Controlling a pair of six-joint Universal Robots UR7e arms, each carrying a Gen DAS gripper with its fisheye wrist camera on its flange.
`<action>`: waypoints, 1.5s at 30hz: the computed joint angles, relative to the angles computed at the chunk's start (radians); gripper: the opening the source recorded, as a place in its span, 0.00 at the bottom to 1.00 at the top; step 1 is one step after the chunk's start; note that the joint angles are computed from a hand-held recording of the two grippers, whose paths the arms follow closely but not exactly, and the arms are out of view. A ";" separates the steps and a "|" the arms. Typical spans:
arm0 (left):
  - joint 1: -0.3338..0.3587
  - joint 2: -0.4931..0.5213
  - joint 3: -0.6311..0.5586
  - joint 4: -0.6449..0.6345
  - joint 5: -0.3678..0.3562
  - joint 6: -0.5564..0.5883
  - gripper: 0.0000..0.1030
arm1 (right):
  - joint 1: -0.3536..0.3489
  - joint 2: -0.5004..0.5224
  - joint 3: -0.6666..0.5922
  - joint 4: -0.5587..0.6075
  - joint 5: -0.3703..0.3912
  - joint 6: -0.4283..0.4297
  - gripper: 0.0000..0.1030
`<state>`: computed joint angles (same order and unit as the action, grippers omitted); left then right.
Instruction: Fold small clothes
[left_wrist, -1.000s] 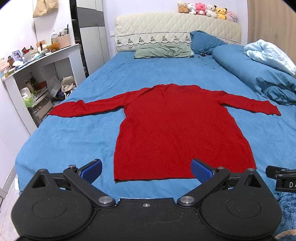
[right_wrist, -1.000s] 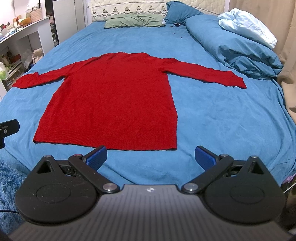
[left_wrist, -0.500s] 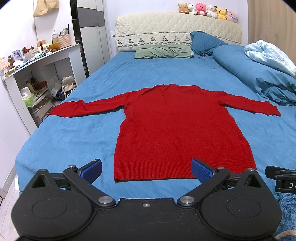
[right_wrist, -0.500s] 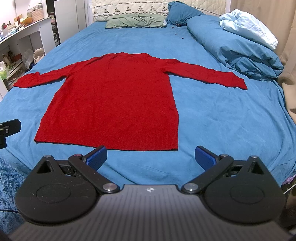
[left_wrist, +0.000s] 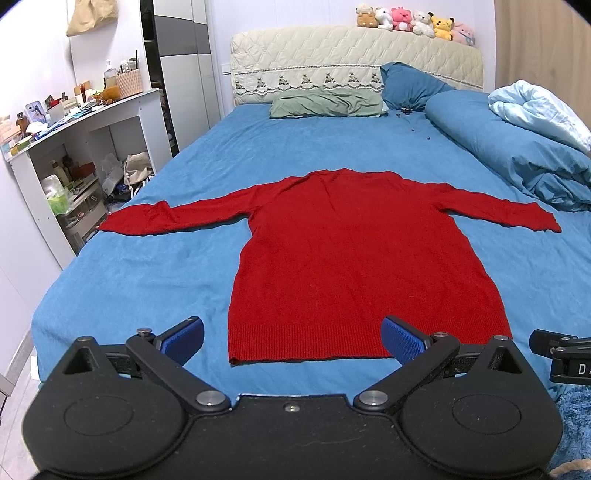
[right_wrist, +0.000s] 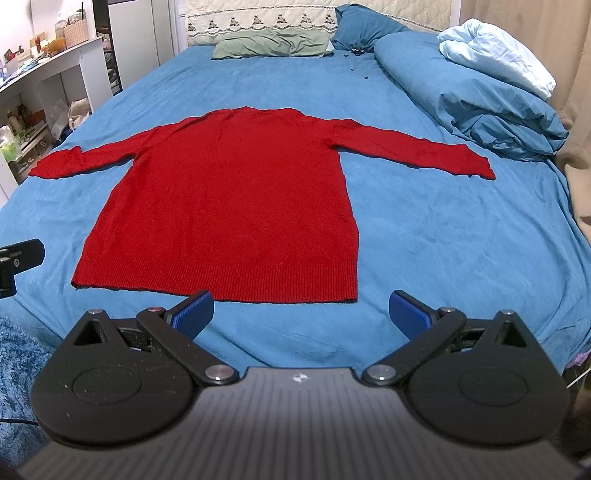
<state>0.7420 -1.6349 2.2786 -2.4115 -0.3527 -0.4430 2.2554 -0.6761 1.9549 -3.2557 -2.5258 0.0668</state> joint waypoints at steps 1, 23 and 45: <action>-0.001 0.001 -0.003 0.008 0.002 -0.007 1.00 | -0.001 0.000 0.001 -0.002 0.000 0.001 1.00; 0.232 0.747 -0.848 -0.538 -0.368 0.765 1.00 | -0.297 -0.066 -0.247 -0.334 0.095 -0.343 1.00; 0.468 1.459 -1.852 0.040 -0.425 0.749 1.00 | -0.729 0.241 -0.776 -0.216 0.457 -0.249 0.74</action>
<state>1.2101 -0.1762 0.4262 -2.3720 -0.7777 0.3060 1.5260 -0.4353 1.1784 -3.4720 -2.0688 -0.1824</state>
